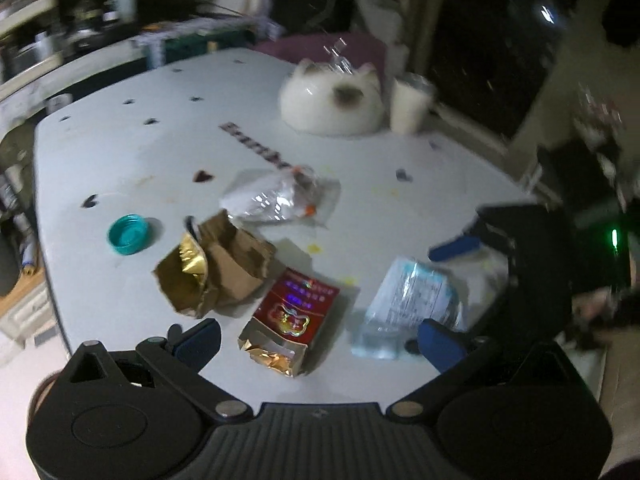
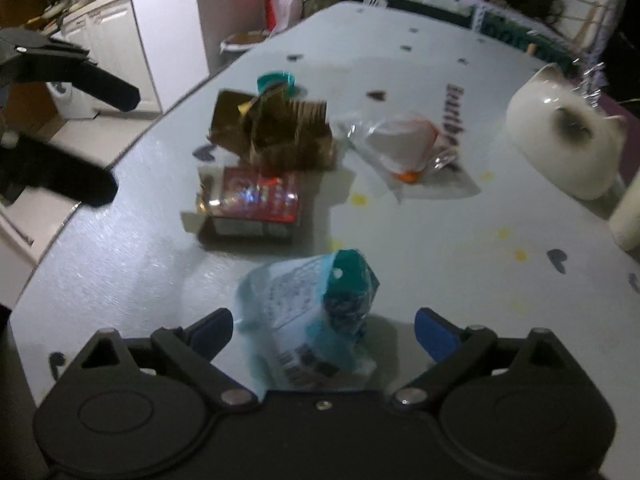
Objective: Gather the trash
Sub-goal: 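Grasp the teal-and-white snack bag with the right tool while the left tool grasps the red pack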
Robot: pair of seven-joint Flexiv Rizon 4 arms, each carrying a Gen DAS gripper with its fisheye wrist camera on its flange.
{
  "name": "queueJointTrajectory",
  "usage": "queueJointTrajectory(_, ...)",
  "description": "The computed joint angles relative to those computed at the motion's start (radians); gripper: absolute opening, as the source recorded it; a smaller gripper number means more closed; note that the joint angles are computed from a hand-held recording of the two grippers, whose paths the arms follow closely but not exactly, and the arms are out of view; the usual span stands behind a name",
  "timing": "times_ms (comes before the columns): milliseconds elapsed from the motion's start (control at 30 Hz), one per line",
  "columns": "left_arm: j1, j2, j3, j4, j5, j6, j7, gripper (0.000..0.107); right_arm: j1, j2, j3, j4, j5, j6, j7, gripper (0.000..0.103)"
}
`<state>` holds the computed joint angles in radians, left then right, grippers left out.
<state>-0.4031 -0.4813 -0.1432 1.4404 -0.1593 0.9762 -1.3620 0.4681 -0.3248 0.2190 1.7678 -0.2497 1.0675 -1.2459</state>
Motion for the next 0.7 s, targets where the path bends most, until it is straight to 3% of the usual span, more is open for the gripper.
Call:
queueJointTrajectory(67, 0.0, -0.035, -0.001, -0.045, 0.021, -0.033, 0.04, 0.103, -0.015, -0.021, 0.015, -0.024, 0.043, -0.007, -0.024, 0.09)
queueJointTrajectory(133, 0.001, -0.065, -0.003, -0.081, 0.033, -0.058, 0.082, 0.103, -0.021, -0.034, 0.026, -0.042, 0.077, -0.021, -0.037, 0.075)
queueJointTrajectory(300, -0.012, -0.15, 0.015, -0.202, 0.063, -0.157, 0.143, 0.103, -0.005, -0.018, 0.017, -0.017, 0.094, 0.001, 0.014, 0.06)
queueJointTrajectory(400, -0.018, -0.194, 0.024, -0.266, 0.064, -0.214, 0.144, 0.101, 0.006, 0.001, 0.009, -0.002, 0.088, -0.012, 0.075, 0.055)
queueJointTrajectory(533, -0.032, -0.239, 0.041, -0.325, 0.073, -0.264, 0.116, 0.087, 0.029, 0.031, -0.008, 0.035, 0.047, -0.021, 0.198, 0.052)
queueJointTrajectory(633, -0.042, -0.262, 0.047, -0.352, 0.086, -0.29, 0.11, 0.083, 0.041, 0.049, -0.014, 0.052, 0.016, -0.04, 0.293, 0.05)
queueJointTrajectory(700, -0.044, -0.26, 0.044, -0.334, 0.088, -0.252, 0.107, 0.081, 0.047, 0.059, -0.014, 0.063, 0.0, -0.049, 0.354, 0.049)
